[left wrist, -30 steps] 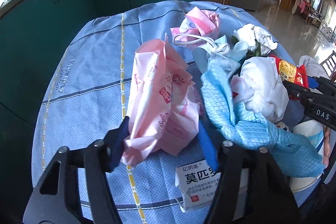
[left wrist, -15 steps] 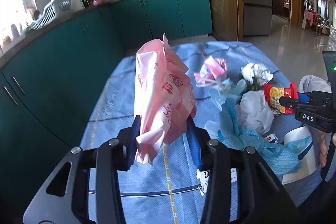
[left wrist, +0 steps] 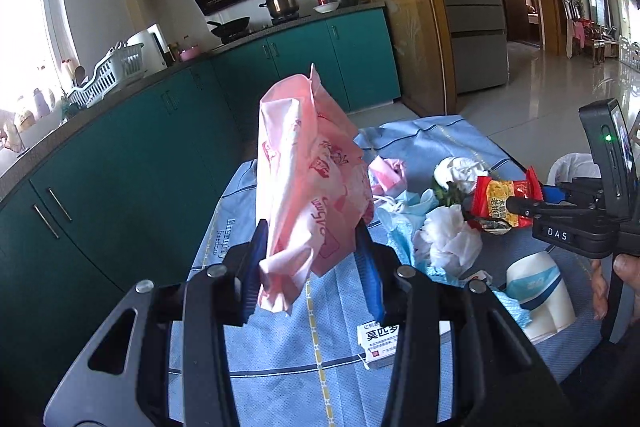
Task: Collect trash
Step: 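Carry the red bag and pink packet over the wastebasket and open both tools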
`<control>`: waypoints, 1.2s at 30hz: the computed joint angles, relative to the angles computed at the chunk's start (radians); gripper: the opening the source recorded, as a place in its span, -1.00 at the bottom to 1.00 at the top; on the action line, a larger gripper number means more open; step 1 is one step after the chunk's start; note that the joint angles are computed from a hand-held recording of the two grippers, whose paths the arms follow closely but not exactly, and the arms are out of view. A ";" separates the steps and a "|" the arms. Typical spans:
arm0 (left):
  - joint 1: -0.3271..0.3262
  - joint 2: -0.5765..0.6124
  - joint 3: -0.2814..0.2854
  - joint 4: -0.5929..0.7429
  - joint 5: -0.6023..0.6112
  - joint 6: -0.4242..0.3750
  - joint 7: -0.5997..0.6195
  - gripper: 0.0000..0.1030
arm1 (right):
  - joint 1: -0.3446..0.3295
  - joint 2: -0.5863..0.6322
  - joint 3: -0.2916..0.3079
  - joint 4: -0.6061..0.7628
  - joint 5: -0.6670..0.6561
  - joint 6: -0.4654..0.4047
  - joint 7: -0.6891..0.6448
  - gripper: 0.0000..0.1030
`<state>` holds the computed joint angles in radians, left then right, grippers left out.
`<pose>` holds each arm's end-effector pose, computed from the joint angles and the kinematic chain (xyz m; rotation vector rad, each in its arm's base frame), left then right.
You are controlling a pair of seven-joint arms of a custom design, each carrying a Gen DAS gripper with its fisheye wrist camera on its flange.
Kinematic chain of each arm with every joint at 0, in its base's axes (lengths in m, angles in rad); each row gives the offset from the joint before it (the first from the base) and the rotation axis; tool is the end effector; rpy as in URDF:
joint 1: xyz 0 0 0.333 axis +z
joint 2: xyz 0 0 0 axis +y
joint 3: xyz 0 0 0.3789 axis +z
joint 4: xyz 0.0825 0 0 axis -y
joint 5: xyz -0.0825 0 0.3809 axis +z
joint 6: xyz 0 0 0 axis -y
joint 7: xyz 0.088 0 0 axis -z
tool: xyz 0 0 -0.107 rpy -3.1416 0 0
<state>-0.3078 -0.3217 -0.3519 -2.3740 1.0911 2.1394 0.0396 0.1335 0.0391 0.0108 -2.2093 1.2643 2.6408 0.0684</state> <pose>0.3665 -0.2540 0.5315 -1.6990 1.2951 -0.3941 0.5544 0.0556 0.4546 -2.0493 1.0725 -0.2943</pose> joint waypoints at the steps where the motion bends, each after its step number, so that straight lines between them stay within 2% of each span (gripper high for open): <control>1: -0.002 -0.001 -0.002 0.001 0.002 0.002 -0.002 -0.17 | -0.003 -0.007 -0.002 -0.003 0.013 -0.007 -0.011 -0.30; 10: -0.016 0.039 -0.005 0.025 0.031 0.070 -0.007 -0.17 | -0.039 -0.044 -0.038 -0.017 0.124 -0.061 -0.093 -0.30; 14: -0.014 0.068 0.011 0.031 0.030 0.147 -0.011 -0.17 | -0.059 -0.046 -0.052 -0.017 0.162 -0.036 -0.118 -0.30; 18: -0.016 0.119 0.005 0.069 0.060 0.189 -0.011 -0.17 | -0.098 -0.038 -0.078 0.006 0.220 -0.023 -0.113 -0.30; 21: -0.025 0.166 0.002 0.109 0.092 0.221 -0.008 -0.17 | -0.127 -0.021 -0.092 0.030 0.275 0.046 -0.108 -0.30; 24: -0.038 0.222 0.006 0.155 0.125 0.268 -0.006 -0.17 | -0.161 -0.004 -0.105 0.045 0.284 0.072 -0.069 -0.30; 29: -0.077 0.341 0.016 0.262 0.143 0.321 0.037 -0.17 | -0.195 0.043 -0.110 0.063 0.181 0.134 0.081 -0.30; 33: -0.119 0.436 0.034 0.353 0.136 0.354 0.085 -0.17 | -0.209 0.102 -0.113 0.075 -0.056 0.168 0.355 -0.30; 36: -0.150 0.500 0.051 0.412 0.119 0.373 0.124 -0.17 | -0.225 0.124 -0.108 0.079 -0.146 0.168 0.463 -0.30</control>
